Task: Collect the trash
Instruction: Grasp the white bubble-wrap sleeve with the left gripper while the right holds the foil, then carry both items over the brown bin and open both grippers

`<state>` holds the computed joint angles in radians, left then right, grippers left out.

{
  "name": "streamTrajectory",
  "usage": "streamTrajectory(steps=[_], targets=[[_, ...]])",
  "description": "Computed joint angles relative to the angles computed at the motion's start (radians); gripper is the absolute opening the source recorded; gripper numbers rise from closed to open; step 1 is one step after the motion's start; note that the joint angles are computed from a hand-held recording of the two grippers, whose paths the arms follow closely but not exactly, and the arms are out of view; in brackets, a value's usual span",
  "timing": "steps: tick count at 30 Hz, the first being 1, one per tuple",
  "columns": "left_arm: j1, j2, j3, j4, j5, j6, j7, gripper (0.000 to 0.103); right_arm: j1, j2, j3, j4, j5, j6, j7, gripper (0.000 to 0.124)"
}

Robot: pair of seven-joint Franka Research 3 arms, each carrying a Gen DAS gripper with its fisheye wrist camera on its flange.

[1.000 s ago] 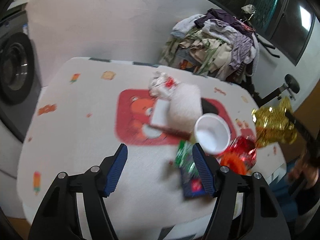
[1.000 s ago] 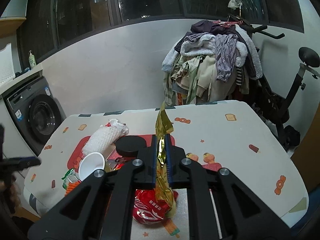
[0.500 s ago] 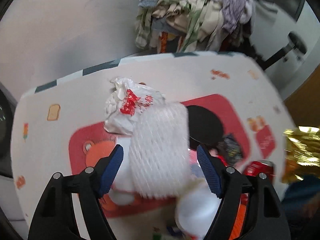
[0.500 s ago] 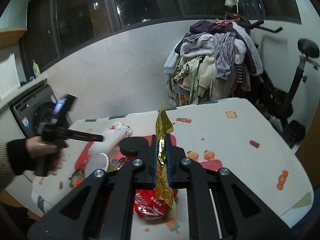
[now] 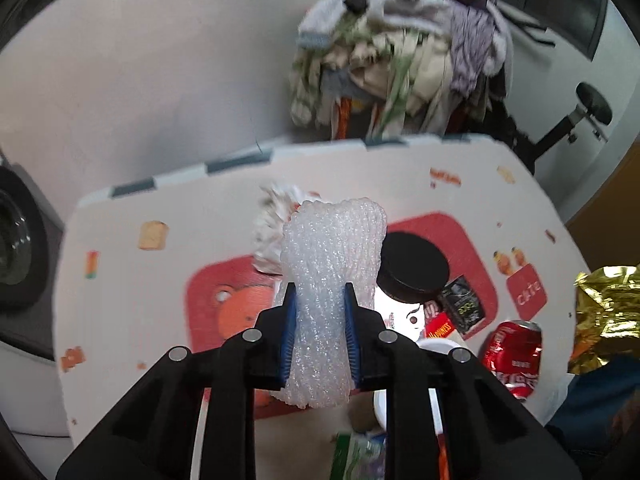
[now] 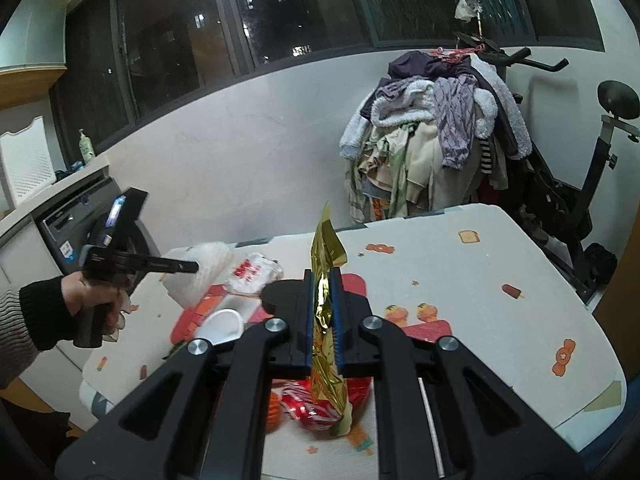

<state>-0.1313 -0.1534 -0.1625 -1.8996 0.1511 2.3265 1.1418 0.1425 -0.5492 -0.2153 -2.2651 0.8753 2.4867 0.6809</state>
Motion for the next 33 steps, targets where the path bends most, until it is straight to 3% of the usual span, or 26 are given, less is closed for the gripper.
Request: streamTrajectory(steps=[6,14,22,26,33], targets=[[-0.026,-0.203,-0.011,-0.144,0.01,0.017,-0.02,0.022,-0.005,-0.083,0.018,-0.036,-0.043,-0.049,0.028,0.011],[-0.133,-0.511,-0.02,-0.407,-0.078,0.032,-0.058,0.022,-0.007,-0.23,0.029,-0.112,-0.131,-0.157,0.074,0.011],[-0.255,-0.797,-0.086,-0.637,-0.093,-0.008,-0.2,0.022,-0.019,-0.403,0.051,-0.235,-0.238,-0.353,0.106,0.011],[-0.314,-0.865,-0.089,-0.696,-0.112,-0.024,-0.26,0.022,-0.023,-0.465,0.058,-0.287,-0.271,-0.463,0.121,0.011],[-0.371,-0.909,-0.1,-0.737,-0.099,-0.026,-0.308,0.022,-0.041,-0.519,0.082,-0.345,-0.317,-0.579,0.132,0.011]])
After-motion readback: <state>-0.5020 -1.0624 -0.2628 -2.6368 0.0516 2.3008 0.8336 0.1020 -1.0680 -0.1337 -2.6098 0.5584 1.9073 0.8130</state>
